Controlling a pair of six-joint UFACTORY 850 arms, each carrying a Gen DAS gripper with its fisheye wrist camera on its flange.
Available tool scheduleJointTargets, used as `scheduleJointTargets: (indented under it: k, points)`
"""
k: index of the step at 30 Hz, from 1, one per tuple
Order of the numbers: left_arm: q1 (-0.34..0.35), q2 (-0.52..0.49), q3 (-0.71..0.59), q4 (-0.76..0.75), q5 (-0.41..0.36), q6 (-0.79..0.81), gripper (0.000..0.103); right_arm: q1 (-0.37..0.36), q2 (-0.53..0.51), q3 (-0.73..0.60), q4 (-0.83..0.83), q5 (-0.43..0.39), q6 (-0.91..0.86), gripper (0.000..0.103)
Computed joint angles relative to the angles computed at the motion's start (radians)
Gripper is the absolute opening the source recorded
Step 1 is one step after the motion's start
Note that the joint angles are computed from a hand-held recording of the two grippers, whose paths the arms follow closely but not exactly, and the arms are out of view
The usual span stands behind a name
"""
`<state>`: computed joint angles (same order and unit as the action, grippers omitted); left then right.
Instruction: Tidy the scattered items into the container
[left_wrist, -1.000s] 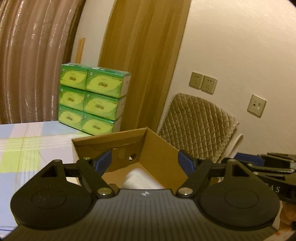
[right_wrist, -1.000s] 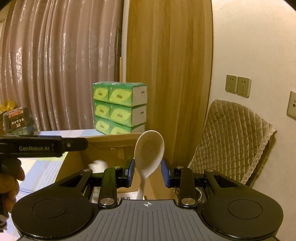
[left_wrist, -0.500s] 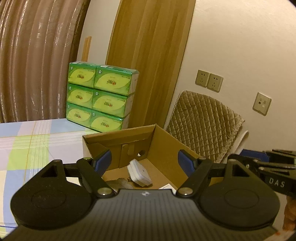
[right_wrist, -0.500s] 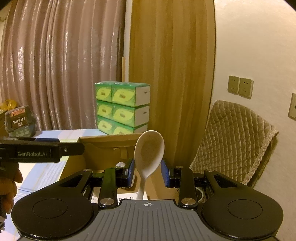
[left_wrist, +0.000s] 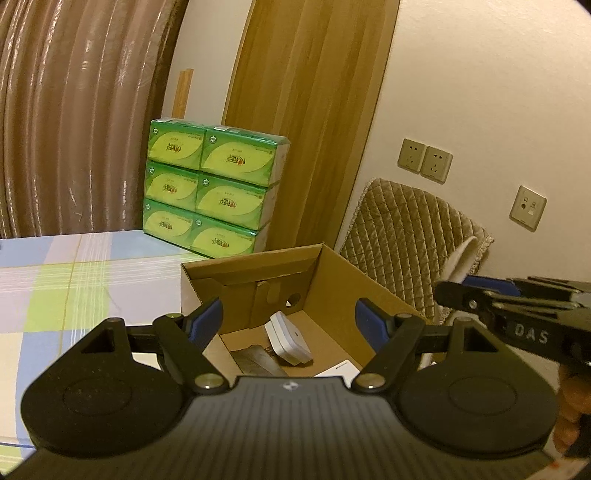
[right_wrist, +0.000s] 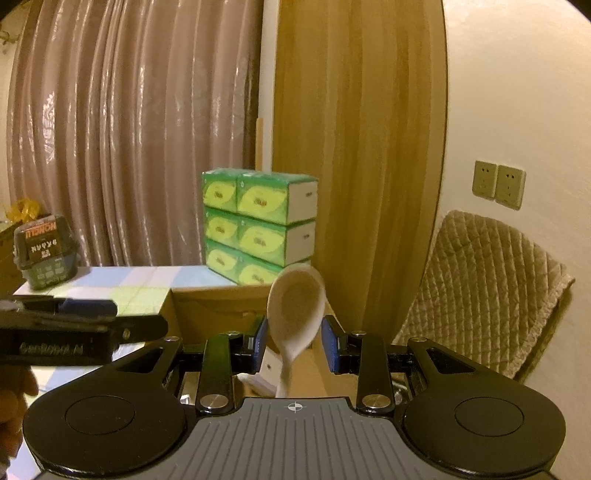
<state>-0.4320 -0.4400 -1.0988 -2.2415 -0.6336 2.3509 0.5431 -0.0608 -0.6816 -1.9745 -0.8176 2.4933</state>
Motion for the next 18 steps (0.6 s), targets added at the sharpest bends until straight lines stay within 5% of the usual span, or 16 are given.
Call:
scheduleJointTargets:
  k: [1,2,18]
  points:
    - [0.001,-0.001,-0.001,0.003,-0.001,-0.001,0.075,-0.001,-0.001,0.002,-0.01,-0.01,0.02,0.076]
    - [0.002,-0.002,-0.002,0.005,0.0,0.0,0.075,-0.001,0.002,0.007,-0.024,-0.022,0.044,0.078]
    - [-0.005,0.002,0.007,0.006,0.015,0.007,0.075,0.003,0.044,0.069,0.009,-0.013,0.065,0.078]
